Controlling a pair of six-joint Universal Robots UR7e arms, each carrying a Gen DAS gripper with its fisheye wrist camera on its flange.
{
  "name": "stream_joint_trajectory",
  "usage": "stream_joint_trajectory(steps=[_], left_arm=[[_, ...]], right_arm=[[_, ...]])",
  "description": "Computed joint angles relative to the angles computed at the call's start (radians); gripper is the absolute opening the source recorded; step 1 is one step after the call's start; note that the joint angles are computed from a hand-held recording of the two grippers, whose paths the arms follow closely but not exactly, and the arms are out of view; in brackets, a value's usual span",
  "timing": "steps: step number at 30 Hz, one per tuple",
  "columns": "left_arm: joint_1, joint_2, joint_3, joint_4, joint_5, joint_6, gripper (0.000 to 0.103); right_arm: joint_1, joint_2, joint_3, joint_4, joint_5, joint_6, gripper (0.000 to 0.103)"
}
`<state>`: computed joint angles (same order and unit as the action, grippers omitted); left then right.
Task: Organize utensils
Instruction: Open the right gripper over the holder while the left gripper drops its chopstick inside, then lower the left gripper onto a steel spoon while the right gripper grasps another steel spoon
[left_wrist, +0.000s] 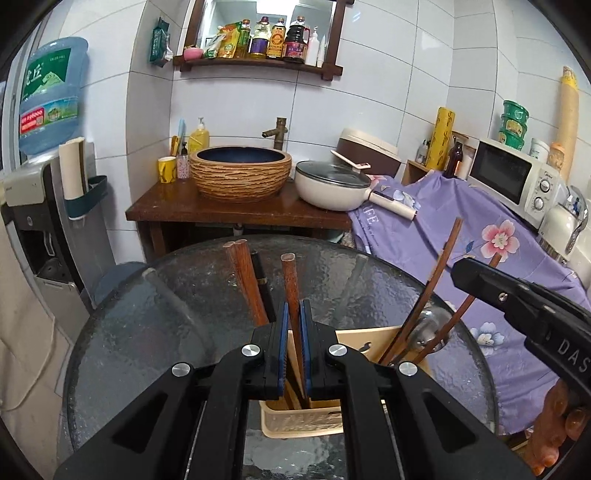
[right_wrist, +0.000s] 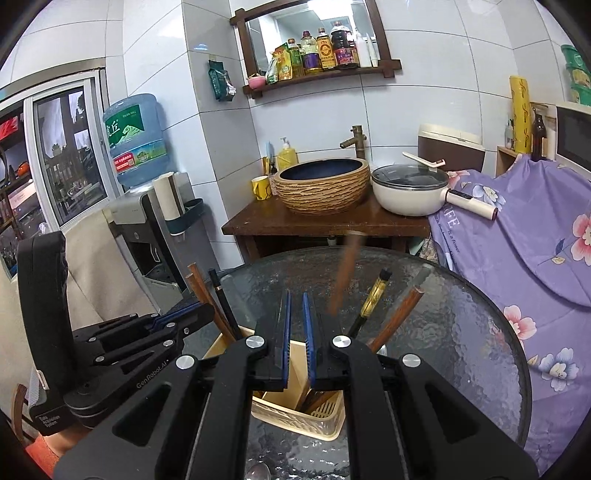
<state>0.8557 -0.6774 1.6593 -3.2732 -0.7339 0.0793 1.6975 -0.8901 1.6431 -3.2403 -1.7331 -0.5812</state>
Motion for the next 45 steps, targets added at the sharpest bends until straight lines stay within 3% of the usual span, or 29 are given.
stream_joint_trajectory(steps=[6,7,8,9,10,16,21,25,36,45], left_arm=[[-0.011,-0.008,0.032,-0.057,0.003,0.032,0.010],[-0.015,-0.012,0.043,-0.072,0.002,0.044,0.018],[-0.022,-0.020,0.063,-0.093,-0.001,0.054,0.024],[-0.024,-0.025,0.074,-0.105,-0.003,0.057,0.042],[-0.029,-0.030,0.092,-0.128,-0.003,0.061,0.057],[-0.051,-0.052,0.208,-0.244,0.052,0.083,0.072],[-0.034,-0.077,0.286,-0.199,0.079,0.020,0.072],[-0.019,-0.083,0.345,-0.157,0.099,-0.031,0.072],[0.001,-0.077,0.449,0.024,0.015,-0.224,0.070],[0.014,-0.057,0.454,0.092,-0.049,-0.278,0.056]], right_arm=[[0.007,-0.017,0.057,-0.084,0.019,-0.061,0.010],[0.008,-0.023,0.069,-0.095,0.024,-0.067,0.013],[0.007,-0.033,0.089,-0.110,0.035,-0.068,0.029],[0.005,-0.041,0.109,-0.130,0.049,-0.065,0.051],[0.001,-0.050,0.130,-0.155,0.061,-0.062,0.058],[-0.009,-0.080,0.219,-0.196,0.027,-0.064,0.065],[-0.031,-0.066,0.293,-0.280,-0.010,-0.120,0.065],[-0.066,-0.066,0.337,-0.259,-0.013,-0.090,0.065],[-0.127,0.006,0.423,-0.347,-0.105,-0.098,0.066],[-0.167,0.017,0.470,-0.373,-0.098,-0.054,0.066]])
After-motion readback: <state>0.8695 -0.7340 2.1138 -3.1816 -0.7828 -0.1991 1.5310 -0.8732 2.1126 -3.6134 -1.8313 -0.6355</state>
